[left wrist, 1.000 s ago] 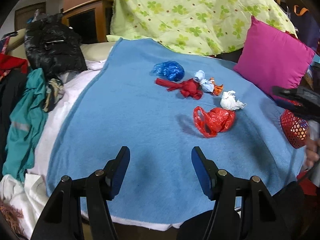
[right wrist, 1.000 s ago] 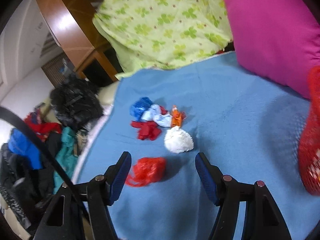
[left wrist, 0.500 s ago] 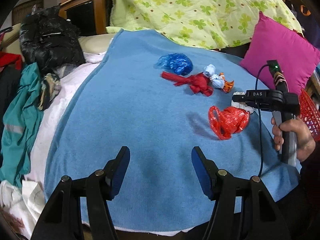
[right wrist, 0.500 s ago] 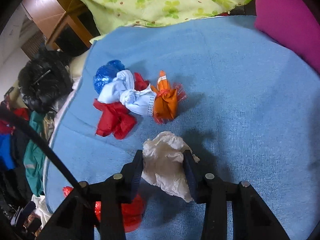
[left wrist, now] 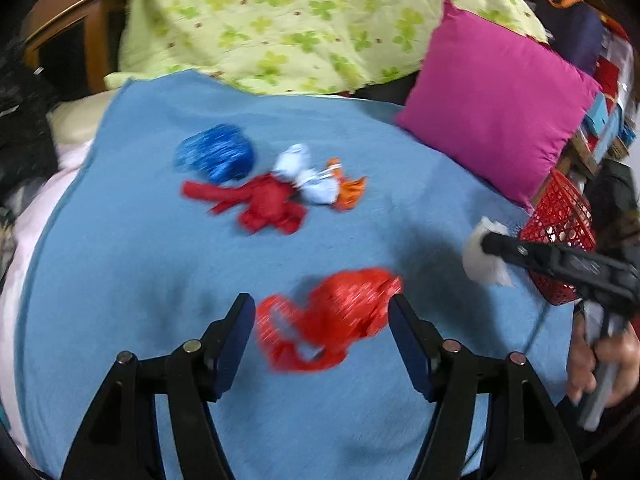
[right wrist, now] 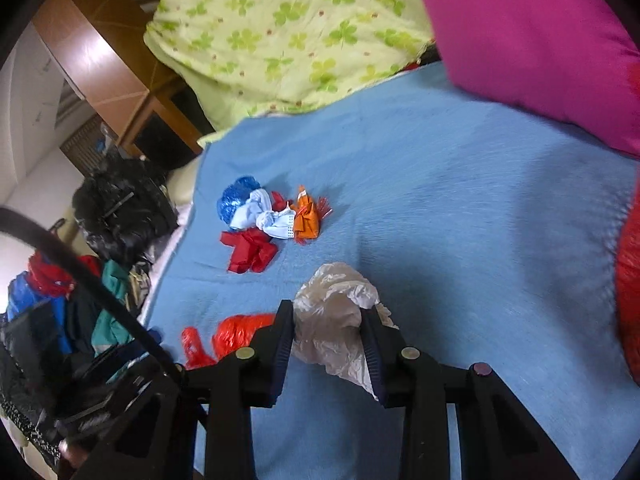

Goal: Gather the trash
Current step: 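Grasp the red plastic bag with the left gripper while the right holds the tissue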

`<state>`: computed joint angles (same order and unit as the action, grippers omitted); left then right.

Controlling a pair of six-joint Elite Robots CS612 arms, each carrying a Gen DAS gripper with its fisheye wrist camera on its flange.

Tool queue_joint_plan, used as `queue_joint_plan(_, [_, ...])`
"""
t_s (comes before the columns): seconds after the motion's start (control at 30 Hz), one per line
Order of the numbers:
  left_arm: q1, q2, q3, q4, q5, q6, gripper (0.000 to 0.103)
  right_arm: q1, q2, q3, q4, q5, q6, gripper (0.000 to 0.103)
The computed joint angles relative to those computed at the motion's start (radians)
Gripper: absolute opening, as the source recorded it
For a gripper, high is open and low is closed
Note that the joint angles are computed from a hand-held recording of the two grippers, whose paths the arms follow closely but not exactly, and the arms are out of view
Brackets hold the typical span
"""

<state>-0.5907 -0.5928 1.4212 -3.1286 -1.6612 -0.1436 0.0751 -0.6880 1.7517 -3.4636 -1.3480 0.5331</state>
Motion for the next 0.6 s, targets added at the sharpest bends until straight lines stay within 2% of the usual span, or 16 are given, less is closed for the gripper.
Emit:
queue_joint_plan(0.17, [-0.019,0.04,-0.075,0.111,0.035,0.043,0.076,-0.01,-0.011,0.062,-0.109,-0.005,0.032,0.035])
queue_joint_plan(0.27, [-0.021,0.061,-0.099,0.156,0.025,0.017,0.075,-0.013,-0.016,0.073,-0.1,0.009,0.025,0.035])
queue_joint_plan(0.33, [-0.012,0.07,-0.108,0.158,-0.034,-0.016,0.055,-0.011,-0.02,0.08,-0.098,0.009,0.01,0.035])
queue_joint_plan(0.37, [-0.009,0.071,-0.107,0.155,-0.06,-0.041,0.05,-0.011,-0.022,0.086,-0.11,0.015,0.005,0.035])
queue_joint_plan(0.5, [-0.017,0.058,-0.086,0.135,-0.018,-0.1,0.04,-0.006,-0.03,0.112,-0.172,-0.006,-0.02,0.035])
queue_joint_plan(0.6, [-0.028,0.036,-0.055,0.103,0.037,-0.12,0.039,-0.003,-0.034,0.134,-0.225,-0.018,-0.02,0.035])
